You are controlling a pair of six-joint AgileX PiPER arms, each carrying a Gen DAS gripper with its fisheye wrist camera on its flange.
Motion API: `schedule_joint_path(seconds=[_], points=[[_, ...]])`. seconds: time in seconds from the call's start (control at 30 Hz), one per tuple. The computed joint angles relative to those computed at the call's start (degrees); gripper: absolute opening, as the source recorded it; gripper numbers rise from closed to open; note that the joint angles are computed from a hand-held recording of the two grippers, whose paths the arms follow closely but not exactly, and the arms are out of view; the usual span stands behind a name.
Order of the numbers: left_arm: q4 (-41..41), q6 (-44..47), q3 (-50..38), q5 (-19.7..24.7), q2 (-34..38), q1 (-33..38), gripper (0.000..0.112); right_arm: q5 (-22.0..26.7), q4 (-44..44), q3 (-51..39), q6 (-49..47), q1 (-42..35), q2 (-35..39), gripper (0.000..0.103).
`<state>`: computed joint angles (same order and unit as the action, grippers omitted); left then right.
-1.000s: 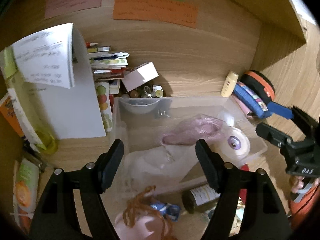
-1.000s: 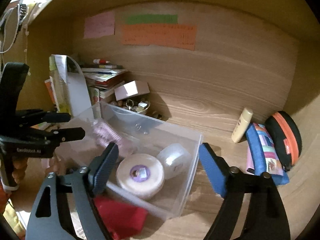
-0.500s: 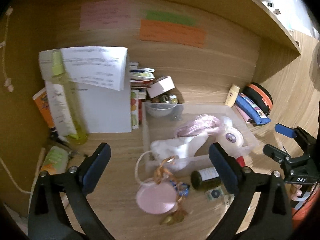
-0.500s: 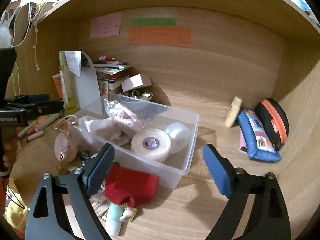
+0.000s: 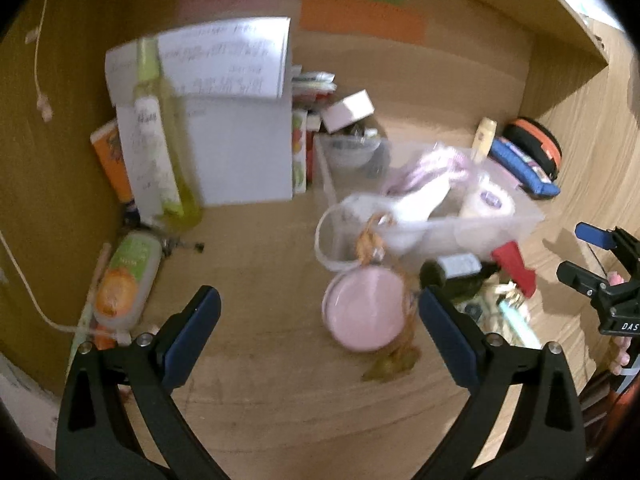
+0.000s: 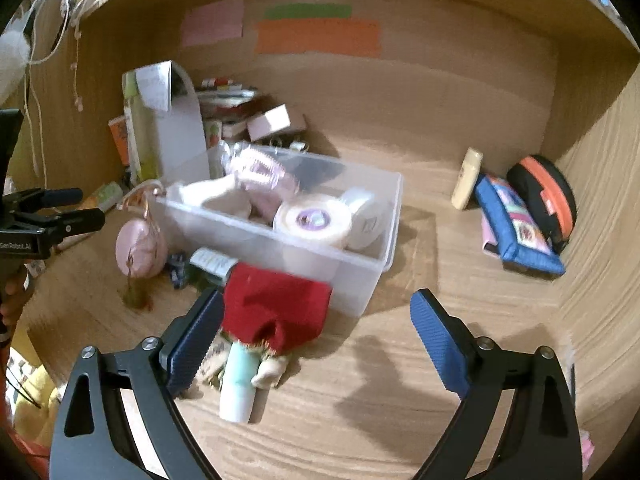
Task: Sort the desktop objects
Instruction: 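Move the left tool to the pink compact and the right tool to the red velvet pouch, then grasp the pink compact with the left tool while the right tool grasps the red velvet pouch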
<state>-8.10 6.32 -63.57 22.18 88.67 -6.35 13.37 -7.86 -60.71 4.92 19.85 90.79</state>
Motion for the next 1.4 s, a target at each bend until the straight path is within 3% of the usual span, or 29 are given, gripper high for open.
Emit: schedule_joint_path(seconds=[0.37,0.6,0.7,0.83,0.9,0.97,1.07,1.13,1.2,1.27,1.4], points=[[-6.06,8.01,-2.17,4.67,6.92,2.30,0.100,2.57,-0.68,-1.69,0.21,1.49,4.50,0.093],[-5.15,7.71,-5.59,5.68,10.47,-0.02,0.100,6.10,7.46,-6.10,-7.35,1.10,8.59,0.093],[-4.80,7.44,-6.99,5.74,11.74,-0.90,0.100,9.59,17.48,-9.38,-17.15,-0.23,11.02,0.093],[-4.25,6.96,-8.22,5.04,13.28,-1.77,0.100,10.02,22.47,-10.79,-20.82,-1.60,12.87,0.091],[-2.78,5.32,-8.88,4.81,14.09,-2.16,0.100,10.64,26.99,-11.31,-24.42,-2.83,13.65,0.084],[-4.07,6.42,-9.07,4.77,14.31,-1.75,0.100,10.86,28.93,-11.38,-25.99,-3.34,14.01,0.067],[-7.00,8.58,-8.54,4.08,14.03,-0.65,0.100,10.56,31.83,-10.74,-28.51,-4.07,13.86,0.057],[-10.22,11.15,-7.99,4.06,13.69,0.37,0.090,10.18,36.15,-10.10,-33.08,-4.71,13.26,0.050],[-13.68,14.33,-8.33,5.46,14.02,1.31,0.075,10.52,39.37,-9.64,-36.73,-5.15,12.86,0.035],[-13.91,14.20,-9.03,6.75,14.75,1.76,0.062,10.43,39.60,-9.31,-37.00,-5.24,12.71,0.033],[-15.73,14.92,-8.08,6.11,14.29,2.53,0.062,8.57,40.84,-7.48,-38.46,-5.22,11.15,0.030]])
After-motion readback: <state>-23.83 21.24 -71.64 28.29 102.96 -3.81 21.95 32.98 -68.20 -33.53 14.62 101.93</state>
